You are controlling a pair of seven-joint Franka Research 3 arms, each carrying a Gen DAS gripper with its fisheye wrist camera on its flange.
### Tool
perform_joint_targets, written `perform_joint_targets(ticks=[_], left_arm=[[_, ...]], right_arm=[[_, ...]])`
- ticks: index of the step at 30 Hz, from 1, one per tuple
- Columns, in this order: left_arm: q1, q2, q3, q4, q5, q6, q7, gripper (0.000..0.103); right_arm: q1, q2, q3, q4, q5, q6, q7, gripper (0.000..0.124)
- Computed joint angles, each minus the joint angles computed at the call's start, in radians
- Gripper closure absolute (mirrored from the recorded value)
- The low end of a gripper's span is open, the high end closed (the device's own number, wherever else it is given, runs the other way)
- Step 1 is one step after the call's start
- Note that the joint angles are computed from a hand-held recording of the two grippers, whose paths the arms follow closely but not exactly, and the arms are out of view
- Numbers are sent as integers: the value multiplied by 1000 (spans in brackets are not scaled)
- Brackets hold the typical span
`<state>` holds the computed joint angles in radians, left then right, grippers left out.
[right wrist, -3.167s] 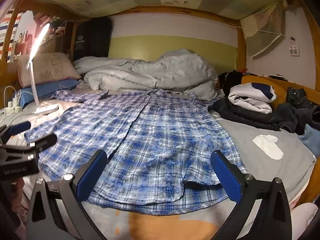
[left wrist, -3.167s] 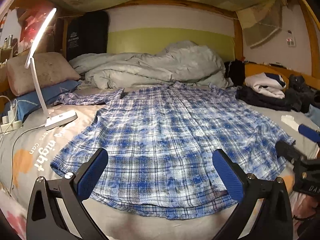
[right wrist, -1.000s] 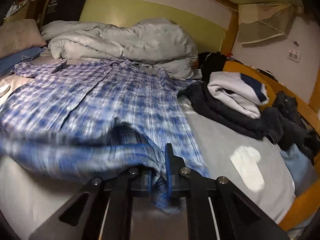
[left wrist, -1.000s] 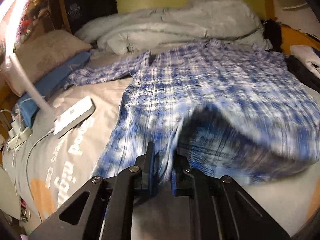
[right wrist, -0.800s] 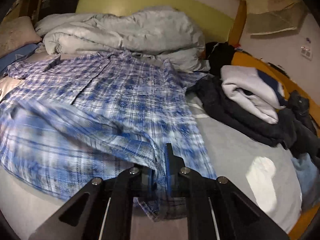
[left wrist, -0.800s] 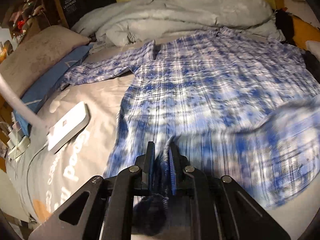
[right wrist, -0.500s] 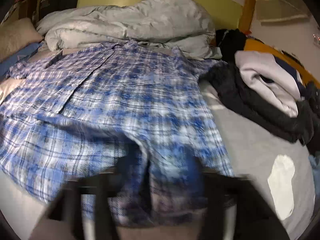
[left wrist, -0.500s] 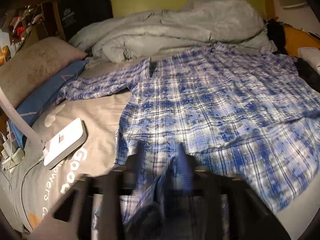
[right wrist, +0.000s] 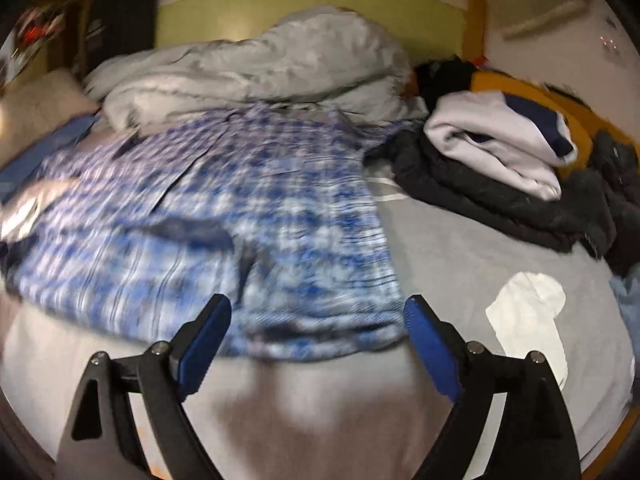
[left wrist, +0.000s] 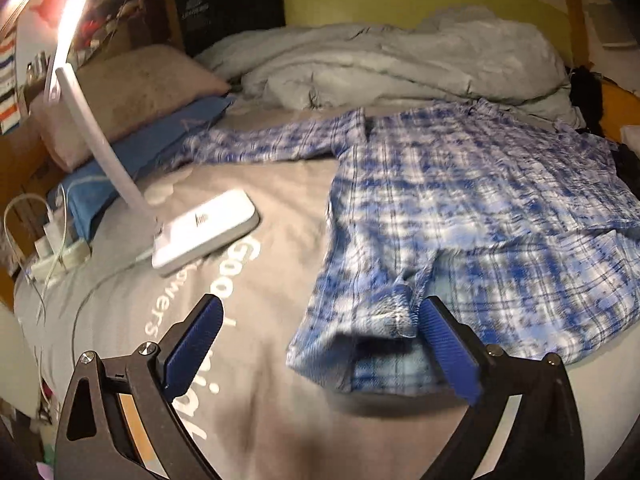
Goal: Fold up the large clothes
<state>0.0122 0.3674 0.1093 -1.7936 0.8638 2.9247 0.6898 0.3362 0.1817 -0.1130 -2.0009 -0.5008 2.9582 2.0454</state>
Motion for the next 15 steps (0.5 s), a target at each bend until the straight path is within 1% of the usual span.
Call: perform_joint_targets(ticks=[2,3,4,5,7,8,10,11,12,13,14,15], left_arm=[[23,3,-33,-5,-45,0,70,5],[17,5,-31,-3,-43,-11,88,5],[-10,8,-6,2,-6,-26,64,5],[-29,12,9,8,25,-43,45,5],[-31,21,5,16,43,-62,50,5],[-28,23,1,17,44,-63,55,6],[-28,26,3,19,57,-60,46,8],[-29,29,6,22,67,-56,36,14],[-37,34,19,28,90,-49,10,20],[-42,41,28,37,109,-48,-11,42],[-37,52,28,50,114,-42,-16,76],[-22,63,15,62,92,-39,1,94]], right_arm=[[28,-2,-14,0,-84,-24,10,37],[32,2,-11,4,-108,-37,4,37],[48,14,-21,19,-161,-60,34,37],[58,23,-33,33,-210,-76,75,37],[79,44,-64,67,-324,-102,207,37],[73,49,-65,76,-349,-105,242,39],[60,64,-69,100,-392,-105,310,64],[54,70,-69,110,-406,-107,335,69],[49,79,-70,123,-417,-111,359,86],[40,91,-65,139,-410,-115,367,111],[26,104,-56,154,-379,-117,360,117],[13,115,-50,167,-343,-113,355,119]])
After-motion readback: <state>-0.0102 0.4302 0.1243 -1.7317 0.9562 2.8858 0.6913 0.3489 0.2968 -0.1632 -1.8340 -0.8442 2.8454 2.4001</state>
